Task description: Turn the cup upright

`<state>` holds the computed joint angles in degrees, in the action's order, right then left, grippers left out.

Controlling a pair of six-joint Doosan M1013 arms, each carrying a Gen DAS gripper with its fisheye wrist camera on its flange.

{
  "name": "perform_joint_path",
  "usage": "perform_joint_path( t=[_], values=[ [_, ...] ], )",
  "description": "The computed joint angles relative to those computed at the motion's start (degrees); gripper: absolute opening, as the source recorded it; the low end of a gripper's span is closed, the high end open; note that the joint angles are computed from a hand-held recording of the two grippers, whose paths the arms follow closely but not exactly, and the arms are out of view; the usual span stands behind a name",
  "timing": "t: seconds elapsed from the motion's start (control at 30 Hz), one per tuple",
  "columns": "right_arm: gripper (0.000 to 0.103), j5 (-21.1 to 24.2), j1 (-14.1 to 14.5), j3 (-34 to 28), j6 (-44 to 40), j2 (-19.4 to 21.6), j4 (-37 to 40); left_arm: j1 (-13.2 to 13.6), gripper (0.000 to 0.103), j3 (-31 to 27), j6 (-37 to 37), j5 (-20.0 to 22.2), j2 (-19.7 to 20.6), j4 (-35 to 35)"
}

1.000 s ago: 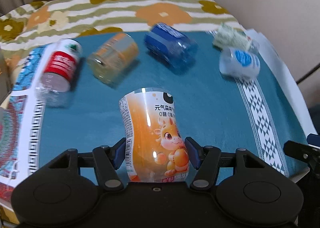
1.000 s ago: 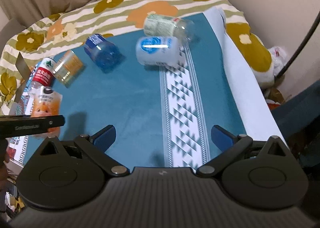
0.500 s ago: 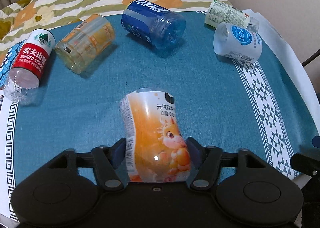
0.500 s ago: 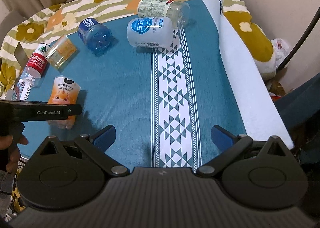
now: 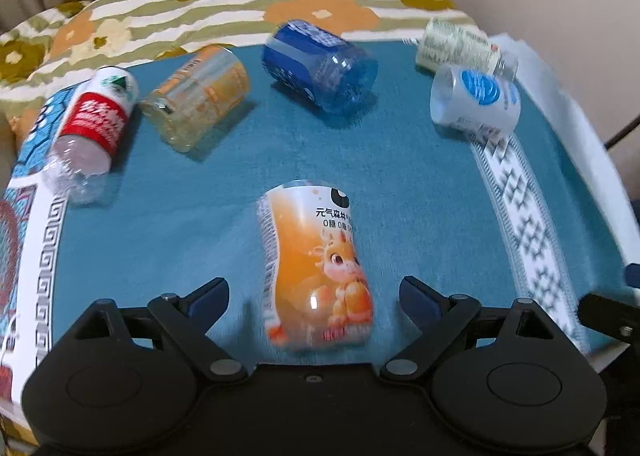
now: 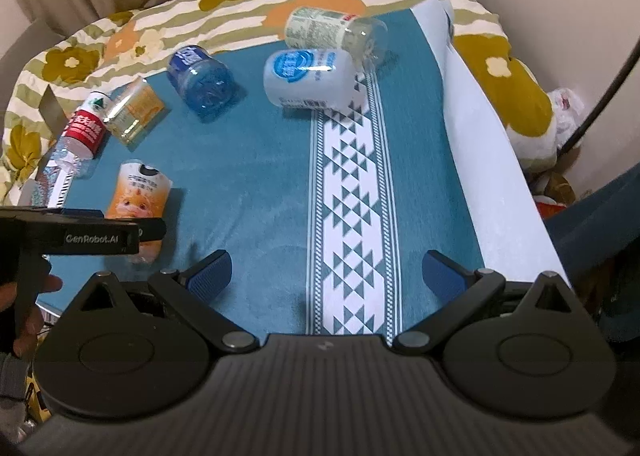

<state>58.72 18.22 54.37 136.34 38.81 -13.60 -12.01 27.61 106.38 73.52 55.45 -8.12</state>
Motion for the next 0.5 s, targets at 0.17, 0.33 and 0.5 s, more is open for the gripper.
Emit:
perform_joint_path(
  t=[0.17,0.33,0.5],
  values=[
    [0.103,2.17,-0.07,-5.21,-5.32,1.77,1.98,0.71,0.103,4.16,-2.64,-2.88,-3.74,0.92],
    [0.103,7.97,-0.37,-15.05,-9.93,6.47,6.91,2.32,0.103,6.42,-2.79,-4.55,-5.85,0.93],
    [0.103,17.07,-0.25,-31.46,-13.57,15.02,10.84,4.46,0.103,6.94,-2.58,-5.46,-6.53,-0.29]
  ],
)
